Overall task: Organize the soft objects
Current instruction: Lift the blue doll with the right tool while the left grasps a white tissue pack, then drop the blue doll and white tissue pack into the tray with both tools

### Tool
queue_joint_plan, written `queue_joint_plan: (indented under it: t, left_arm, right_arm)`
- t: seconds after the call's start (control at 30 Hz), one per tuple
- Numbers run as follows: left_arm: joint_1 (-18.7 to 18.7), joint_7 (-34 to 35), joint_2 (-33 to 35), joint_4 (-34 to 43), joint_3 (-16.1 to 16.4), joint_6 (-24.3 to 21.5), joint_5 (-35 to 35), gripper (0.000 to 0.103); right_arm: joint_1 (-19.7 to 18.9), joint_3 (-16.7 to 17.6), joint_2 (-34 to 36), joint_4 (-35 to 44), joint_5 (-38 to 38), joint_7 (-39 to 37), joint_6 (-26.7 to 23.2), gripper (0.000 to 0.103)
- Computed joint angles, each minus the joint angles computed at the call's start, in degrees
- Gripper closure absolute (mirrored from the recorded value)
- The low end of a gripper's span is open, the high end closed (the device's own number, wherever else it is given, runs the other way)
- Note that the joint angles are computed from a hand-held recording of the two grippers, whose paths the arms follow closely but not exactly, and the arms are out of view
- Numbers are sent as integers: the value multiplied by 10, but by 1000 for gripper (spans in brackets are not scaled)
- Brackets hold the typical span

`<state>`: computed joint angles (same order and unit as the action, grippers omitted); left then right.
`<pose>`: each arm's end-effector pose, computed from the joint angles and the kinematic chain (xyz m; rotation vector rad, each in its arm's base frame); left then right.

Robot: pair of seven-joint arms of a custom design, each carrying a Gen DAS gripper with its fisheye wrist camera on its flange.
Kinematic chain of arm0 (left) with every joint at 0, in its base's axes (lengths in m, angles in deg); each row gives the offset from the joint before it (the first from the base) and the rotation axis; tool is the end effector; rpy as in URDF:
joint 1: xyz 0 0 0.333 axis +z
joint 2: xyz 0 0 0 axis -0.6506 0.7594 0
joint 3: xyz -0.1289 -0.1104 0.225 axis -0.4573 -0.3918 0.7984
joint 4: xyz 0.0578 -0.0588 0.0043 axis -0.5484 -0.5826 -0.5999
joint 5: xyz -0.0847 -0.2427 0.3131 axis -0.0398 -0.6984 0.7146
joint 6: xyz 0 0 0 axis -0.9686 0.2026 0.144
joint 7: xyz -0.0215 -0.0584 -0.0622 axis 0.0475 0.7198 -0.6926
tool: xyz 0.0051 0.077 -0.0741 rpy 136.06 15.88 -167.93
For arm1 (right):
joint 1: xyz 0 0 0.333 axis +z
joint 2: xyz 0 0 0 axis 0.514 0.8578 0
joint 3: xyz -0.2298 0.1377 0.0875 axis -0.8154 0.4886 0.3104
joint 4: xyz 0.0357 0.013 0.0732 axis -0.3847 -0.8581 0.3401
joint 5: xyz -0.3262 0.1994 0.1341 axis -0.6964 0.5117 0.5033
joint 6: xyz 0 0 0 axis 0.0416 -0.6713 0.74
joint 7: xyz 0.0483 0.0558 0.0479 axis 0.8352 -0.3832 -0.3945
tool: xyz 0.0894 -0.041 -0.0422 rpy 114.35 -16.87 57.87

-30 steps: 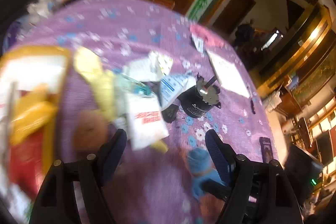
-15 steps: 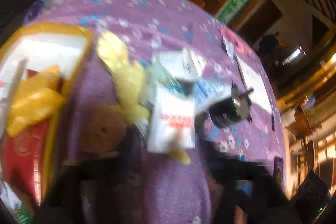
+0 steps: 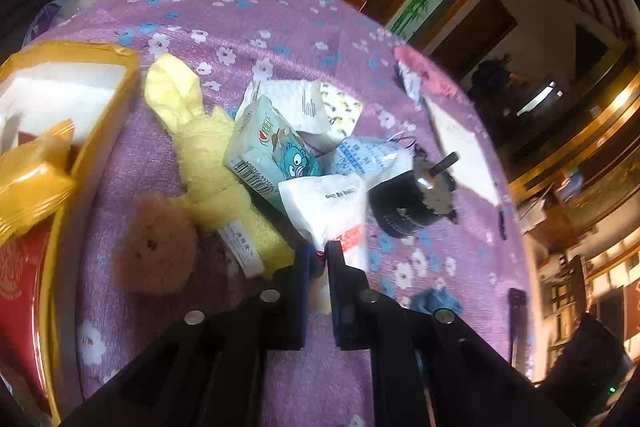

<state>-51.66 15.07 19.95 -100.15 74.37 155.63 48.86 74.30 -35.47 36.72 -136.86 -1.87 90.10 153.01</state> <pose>0.4936 -0.1906 0.5152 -2.2313 1.7884 -1.0886 0.4025 0.1792 0.4980 -1.7508 1.3167 -0.1102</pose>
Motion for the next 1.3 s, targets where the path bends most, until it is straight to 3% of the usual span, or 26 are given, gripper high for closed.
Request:
queue_joint_plan:
  t: [0.1, 0.3, 0.4, 0.47, 0.53, 0.63, 0.77, 0.87, 0.97, 1.17, 1.23, 1.27, 1.3]
  left_arm:
    - [-30, 52, -29, -23, 30, 26, -77, 99]
    - [-45, 102, -139, -84, 63, 26, -152, 99]
    - [-15, 86, -228, -132, 66, 9, -137, 99]
    - [7, 76, -273, -153, 72, -6, -122, 99]
    - [43, 59, -315, -170, 67, -19, -93, 99]
    - [94, 32, -343, -187, 69, -32, -54, 99]
    - [123, 30, -319, -192, 94, -29, -38, 98]
    - [144, 23, -277, -180, 91, -38, -22, 98]
    - [147, 26, -241, -173, 84, -27, -14, 98]
    - [179, -2, -191, -148, 51, -43, 49, 93]
    - [175, -7, -178, -137, 56, -59, 51, 87]
    - [168, -1, -177, -141, 61, -48, 47, 76]
    - [169, -3, -174, -140, 58, -42, 50, 56]
  right_arm:
    - [-6, 6, -2, -3, -4, 5, 4, 86]
    - [-16, 24, -12, -13, -33, 32, 24, 86]
    - [30, 7, -13, 4, -32, 24, 34, 86]
    - [85, -21, 9, 44, -13, 5, 30, 86]
    - [132, -43, 59, 112, 17, -21, 0, 86]
    - [145, -36, 157, 222, 41, -30, -59, 86]
    - [134, -18, 291, 373, 53, -16, -136, 86]
    - [113, 5, 365, 445, 24, 6, -138, 86]
    - [89, 27, 398, 461, 64, -19, -141, 86]
    - [42, 71, 395, 443, 129, -68, -110, 81]
    - [22, 85, 404, 456, 163, -87, -130, 81]
    - [15, 92, 405, 457, 163, -83, -131, 80]
    - [8, 98, 401, 454, 161, -81, -131, 78]
